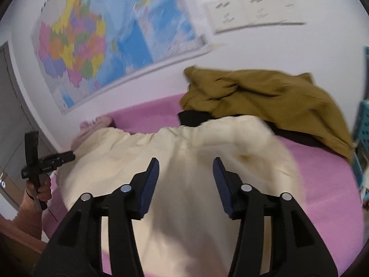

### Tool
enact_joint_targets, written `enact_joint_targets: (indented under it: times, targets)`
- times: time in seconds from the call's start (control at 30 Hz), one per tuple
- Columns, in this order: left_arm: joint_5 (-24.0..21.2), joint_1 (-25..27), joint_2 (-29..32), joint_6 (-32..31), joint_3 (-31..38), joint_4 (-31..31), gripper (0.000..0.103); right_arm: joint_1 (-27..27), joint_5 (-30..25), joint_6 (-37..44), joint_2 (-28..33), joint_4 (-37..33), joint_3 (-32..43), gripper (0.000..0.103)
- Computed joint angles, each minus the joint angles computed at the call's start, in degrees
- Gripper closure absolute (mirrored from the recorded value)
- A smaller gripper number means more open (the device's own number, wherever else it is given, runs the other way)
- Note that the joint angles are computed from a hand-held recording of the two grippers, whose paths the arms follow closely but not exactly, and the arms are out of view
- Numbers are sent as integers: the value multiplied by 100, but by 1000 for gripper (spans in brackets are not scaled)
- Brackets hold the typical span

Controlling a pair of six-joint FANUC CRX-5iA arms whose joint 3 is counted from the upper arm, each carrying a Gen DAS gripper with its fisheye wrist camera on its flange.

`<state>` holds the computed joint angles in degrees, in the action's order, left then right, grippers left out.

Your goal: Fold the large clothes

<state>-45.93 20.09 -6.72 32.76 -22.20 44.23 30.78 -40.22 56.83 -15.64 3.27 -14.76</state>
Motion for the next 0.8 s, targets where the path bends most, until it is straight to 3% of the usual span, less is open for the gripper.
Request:
enact_joint_targets:
  times: [0.13, 0.27, 0.33, 0.37, 0.4, 0.47, 0.63, 0.7, 0.73, 0.8]
  targets:
    - [-103, 55, -225, -308, -284, 287, 41, 25, -184, -1195, -823, 855, -833, 47]
    - [-134, 12, -107, -92, -231, 40, 39, -217, -594, -1275, -1331, 314, -1230, 47]
    - [-146, -5, 4, 125, -157, -138, 39, -367, -598, -895, -1407, -223, -1276, 59]
    - [-110, -26, 52, 233, -114, -253, 39, -434, -571, -767, -1403, -403, -1287, 85]
    - [-44, -52, 93, 368, -68, -404, 39, -520, -560, -592, -1363, -601, -1243, 91]
    - [-91, -60, 177, 580, 27, -577, 39, -519, -481, -750, -1378, -303, -1246, 95]
    - [-134, -58, 238, 637, 48, -633, 40, -529, -80, -1046, -1394, 665, -1198, 96]
    - [-40, -84, 195, 626, -18, -643, 39, -739, -124, -674, -1127, 224, -1052, 94]
    - [-3, -95, 179, 638, -40, -653, 39, -856, -354, -506, -949, -39, -929, 90]
    - [2, -101, 146, 681, -53, -691, 39, -848, -541, -756, -884, 95, -1005, 75]
